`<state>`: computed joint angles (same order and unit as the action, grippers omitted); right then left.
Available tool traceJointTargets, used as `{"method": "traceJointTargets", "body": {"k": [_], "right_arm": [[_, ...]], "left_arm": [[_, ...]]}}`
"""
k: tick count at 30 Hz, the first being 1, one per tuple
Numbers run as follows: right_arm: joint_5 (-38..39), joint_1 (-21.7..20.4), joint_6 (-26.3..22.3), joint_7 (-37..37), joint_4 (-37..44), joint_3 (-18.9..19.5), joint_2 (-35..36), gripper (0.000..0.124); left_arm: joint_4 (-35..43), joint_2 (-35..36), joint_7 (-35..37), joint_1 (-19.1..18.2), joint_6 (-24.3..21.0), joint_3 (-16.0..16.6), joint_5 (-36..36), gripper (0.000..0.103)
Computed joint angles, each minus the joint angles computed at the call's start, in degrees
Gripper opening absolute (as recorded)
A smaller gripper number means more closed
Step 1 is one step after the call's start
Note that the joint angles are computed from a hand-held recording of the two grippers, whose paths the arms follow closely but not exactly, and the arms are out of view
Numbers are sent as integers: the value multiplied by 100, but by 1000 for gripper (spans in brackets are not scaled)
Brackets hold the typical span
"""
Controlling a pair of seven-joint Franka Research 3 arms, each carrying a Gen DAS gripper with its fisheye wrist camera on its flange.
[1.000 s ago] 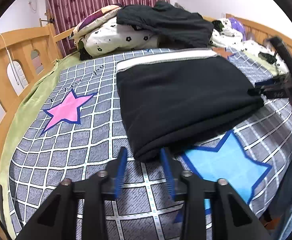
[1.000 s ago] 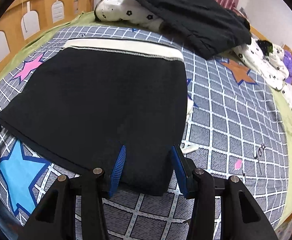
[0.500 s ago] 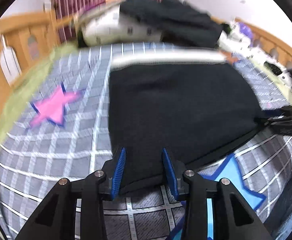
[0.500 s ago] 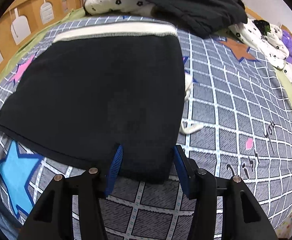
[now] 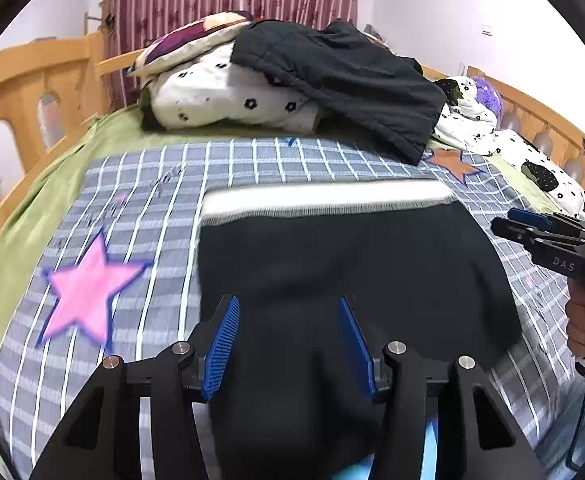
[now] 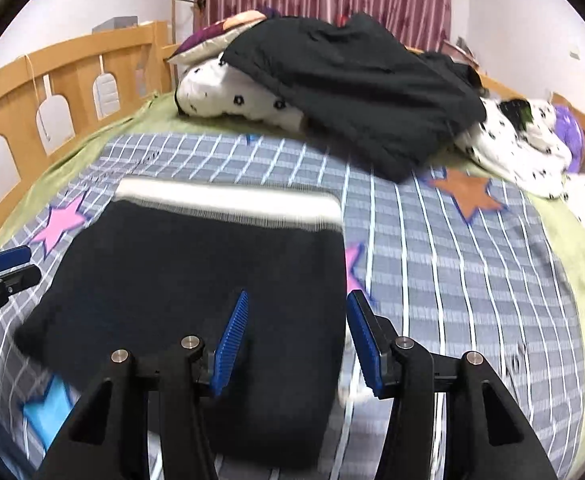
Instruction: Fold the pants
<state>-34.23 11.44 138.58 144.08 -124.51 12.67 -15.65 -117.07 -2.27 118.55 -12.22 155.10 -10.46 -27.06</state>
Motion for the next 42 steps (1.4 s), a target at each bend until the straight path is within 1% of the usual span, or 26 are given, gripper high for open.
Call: {"method": "traceJointTargets", "body": {"k": [2,4,6,7,9,10,11,12,14,18,20,23,26,28,31,33,35,37,38,39,41,42], "right_arm": [[-63,-79,132,5,201,-78,264,50],[-42,-121,380,5,369,-234,537,49],[-7,-112,622,50,485,-350,777,47],[10,-97,685,16,516,-408,865,47],[305,-26,497,-366,762,-550,1216,39],[295,0,459,-420,808,-617,1349,39],[193,19,673,-427,704,-694,1364,39],[209,40,784,-556,682,-754,1374,39],[351,99,594,-669,794,-799,1398,39],[65,170,522,-440,764,-820,1389,39],[127,187,546,-439,729,-837,1345,39],[414,166,637,-412,566,-853,1182,42],[517,152,395,-335,398,-747,915,43],[645,162,161,-335,278,-648,729,43],[711,179,-169,-306,132,-462,414,43],[580,156,-340,-103,27,-297,153,43],[508,139,-419,119,-117,-147,-199,43],[515,94,-447,303,-253,-6,-551,48],[522,57,-511,426,-309,81,-739,54],[555,25,-584,519,-345,159,-896,56],[649,0,-892,631,-381,342,-1229,60],[726,23,-1056,582,-376,406,-1369,62]], "left_arm": [[417,445,-92,-10,179,-69,272,49],[848,862,-291,56,160,-146,501,49],[1258,1250,-729,127,-112,-190,860,49],[1477,1464,-987,142,-368,-179,1119,49],[1737,1749,-1411,166,-675,-167,1531,50],[1819,1842,-1520,215,-723,-205,1600,53],[1892,1885,-1538,301,-783,-287,1569,53],[1909,1886,-1561,355,-802,-344,1582,53],[1953,1915,-1608,426,-830,-413,1621,53],[1828,1877,-1716,457,-714,-462,1783,55],[1761,1812,-1790,452,-726,-460,1878,56],[1632,1665,-1964,408,-758,-419,2076,57],[1339,1392,-2149,373,-770,-368,2254,57],[1096,1150,-2126,415,-856,-377,2121,60],[671,697,-1936,440,-982,-335,1896,61],[419,356,-1781,410,-1072,-272,1727,61],[151,-45,-1645,342,-1049,-184,1521,61],[-107,-480,-1555,245,-1005,-76,1392,61],[-235,-694,-1625,205,-984,-38,1477,61],[-344,-867,-1670,159,-952,5,1546,61],[-601,-1287,-1599,18,-860,138,1523,62],[-736,-1495,-1597,-41,-826,194,1541,64]]}}
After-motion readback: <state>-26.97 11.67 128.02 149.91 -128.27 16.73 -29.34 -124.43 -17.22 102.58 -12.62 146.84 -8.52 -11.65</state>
